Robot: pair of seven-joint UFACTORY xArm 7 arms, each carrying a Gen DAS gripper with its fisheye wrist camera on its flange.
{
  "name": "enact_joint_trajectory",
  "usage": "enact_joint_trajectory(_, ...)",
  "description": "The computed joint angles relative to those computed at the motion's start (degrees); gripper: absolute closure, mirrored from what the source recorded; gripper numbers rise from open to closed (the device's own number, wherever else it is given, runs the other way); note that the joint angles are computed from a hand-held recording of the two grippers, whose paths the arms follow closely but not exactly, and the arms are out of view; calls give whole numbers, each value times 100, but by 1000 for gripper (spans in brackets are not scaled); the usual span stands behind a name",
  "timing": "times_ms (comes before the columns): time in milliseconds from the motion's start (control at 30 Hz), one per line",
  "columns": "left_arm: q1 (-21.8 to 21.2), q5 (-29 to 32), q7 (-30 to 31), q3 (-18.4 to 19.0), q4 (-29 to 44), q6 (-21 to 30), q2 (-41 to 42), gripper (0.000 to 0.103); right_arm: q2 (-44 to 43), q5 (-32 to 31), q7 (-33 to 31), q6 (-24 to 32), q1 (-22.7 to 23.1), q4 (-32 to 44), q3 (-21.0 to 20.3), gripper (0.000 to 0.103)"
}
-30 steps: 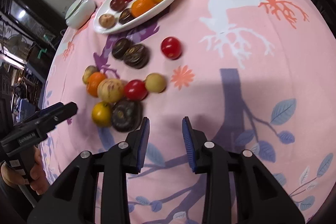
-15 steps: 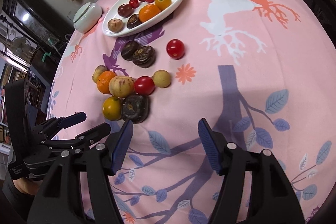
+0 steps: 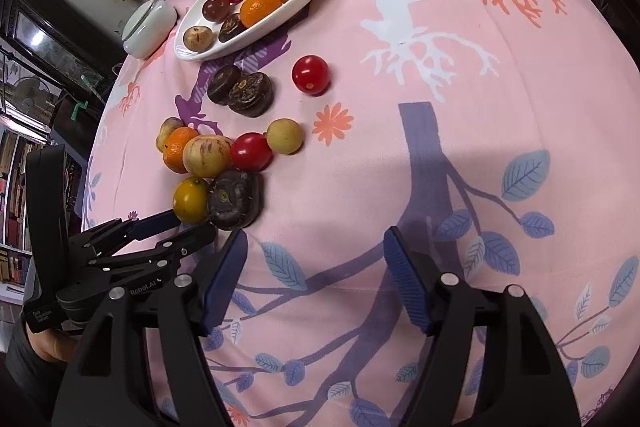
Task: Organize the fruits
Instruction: 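Grasp a dark yellow-green tomato with the left tool while the right tool grasps a mangosteen, then lift both held fruits and carry them toward the white plate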
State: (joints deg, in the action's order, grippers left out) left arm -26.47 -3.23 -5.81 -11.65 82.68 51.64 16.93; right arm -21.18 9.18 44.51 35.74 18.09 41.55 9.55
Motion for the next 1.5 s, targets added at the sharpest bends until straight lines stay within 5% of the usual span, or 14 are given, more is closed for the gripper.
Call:
enact_joint_trajectory(300, -111, 269, 29, 32, 297, 86, 222, 42, 205, -168, -95, 158, 1, 178, 49, 32)
enact_joint_trajectory(433, -106, 229, 74, 22, 498, 270, 313, 66, 288, -337, -94, 189, -10, 272, 115, 32)
enact_joint_trajectory(833, 156, -105, 108, 44, -252, -186, -265, 67, 1169, -1158, -125, 56, 133, 956, 343, 32)
enact_joint_trajectory(1233, 349, -440, 247, 36, -482, -448, -446, 68, 2112, -1814, -35, 496, 343, 1842, 205, 33)
enact_joint_trajectory(1367, 318, -368, 160, 49, -413, -500, -345, 67, 2206, -1970, -186, 557, 408, 1954, 180, 43)
enact_joint_trajectory(1400, 314, -351, 120, 56, -360, -430, -296, 67, 2193, -1914, -258, 546, 410, 1950, 168, 55)
enact_joint_trajectory(1500, 317, -437, 58, 36, -206, -235, -115, 67, 2039, -1585, -405, 491, 362, 1804, 114, 55)
